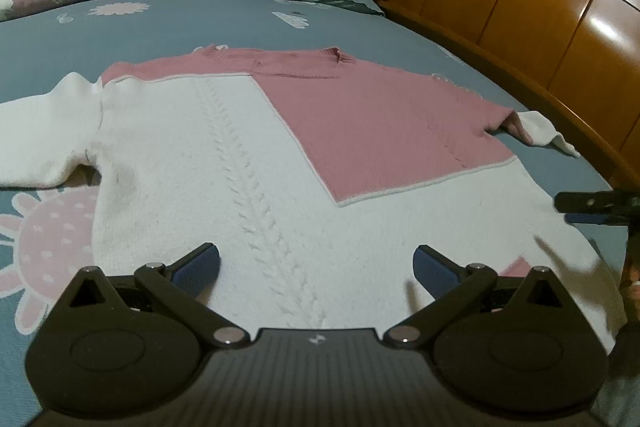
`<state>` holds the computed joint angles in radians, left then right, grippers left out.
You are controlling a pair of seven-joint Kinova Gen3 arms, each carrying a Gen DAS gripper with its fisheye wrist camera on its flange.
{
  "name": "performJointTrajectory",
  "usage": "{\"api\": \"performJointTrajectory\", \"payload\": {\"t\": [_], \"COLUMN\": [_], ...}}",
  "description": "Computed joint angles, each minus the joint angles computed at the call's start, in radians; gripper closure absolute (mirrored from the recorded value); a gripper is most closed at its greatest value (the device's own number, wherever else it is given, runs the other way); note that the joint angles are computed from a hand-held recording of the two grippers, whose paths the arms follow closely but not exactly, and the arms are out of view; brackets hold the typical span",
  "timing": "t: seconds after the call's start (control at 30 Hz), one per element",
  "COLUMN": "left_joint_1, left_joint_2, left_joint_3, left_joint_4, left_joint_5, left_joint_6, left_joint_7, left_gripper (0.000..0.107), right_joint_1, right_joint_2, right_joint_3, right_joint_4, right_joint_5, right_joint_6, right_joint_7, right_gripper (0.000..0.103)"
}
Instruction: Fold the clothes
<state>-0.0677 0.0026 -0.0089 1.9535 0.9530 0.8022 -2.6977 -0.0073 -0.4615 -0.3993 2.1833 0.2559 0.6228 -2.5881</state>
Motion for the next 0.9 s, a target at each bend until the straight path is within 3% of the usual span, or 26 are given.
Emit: {"api": "performJointTrajectory", "payload": {"t": [0.13,0.3,0.47,0.57,0.77,0.9], "left_joint_1": [0.002,0.0,0.0,-0.001,-0.005,-0.007], "left_joint_2": [-0.001,-0.002,-0.002,-0.002,-0.002,-0.002], "left_joint_3": [0.001,-0.002,-0.002,-0.003,-0.005,-0.006], "left_joint_4": [0.001,0.003,0.001,0.001,0.0,-0.001], "left_joint_5": [-0.001,0.004,0.002,0.003,0.002,0.002], "left_joint_6": [-0.004,0.0,0.0,0.002,0.008,0.013], "left_joint_7": [0.002,0.004,0.011,0.01,0.01,0.009], "left_gripper": [0.005,0.005,0.005,0.005,0.005,0.005], "right_joint_1": [-0.066,-0.033,-0.011,-0.041,-0.181,-0.225], "right_joint_2": [-0.026,-0.095,-0.125,-0.102,0.012,0.077], "right_joint_3": [0.06,-0.014,-0.106,-0.138,-0.181,-0.214], "right_joint_4": [0.015,0.06,0.01,-0.037,-0.122,-0.138], "right_joint_5": [-0.085,-0.106,-0.111,-0.101,-0.048,-0.02], "right_joint_6": [-0.024,0.016,0.171,0.232,0.257,0.326], "right_joint_7": [0.039,-0.012,-0.004,0.032,0.167,0.145], "right_gripper": [0.0,0.0,0.0,0.0,0.0,0.0]}}
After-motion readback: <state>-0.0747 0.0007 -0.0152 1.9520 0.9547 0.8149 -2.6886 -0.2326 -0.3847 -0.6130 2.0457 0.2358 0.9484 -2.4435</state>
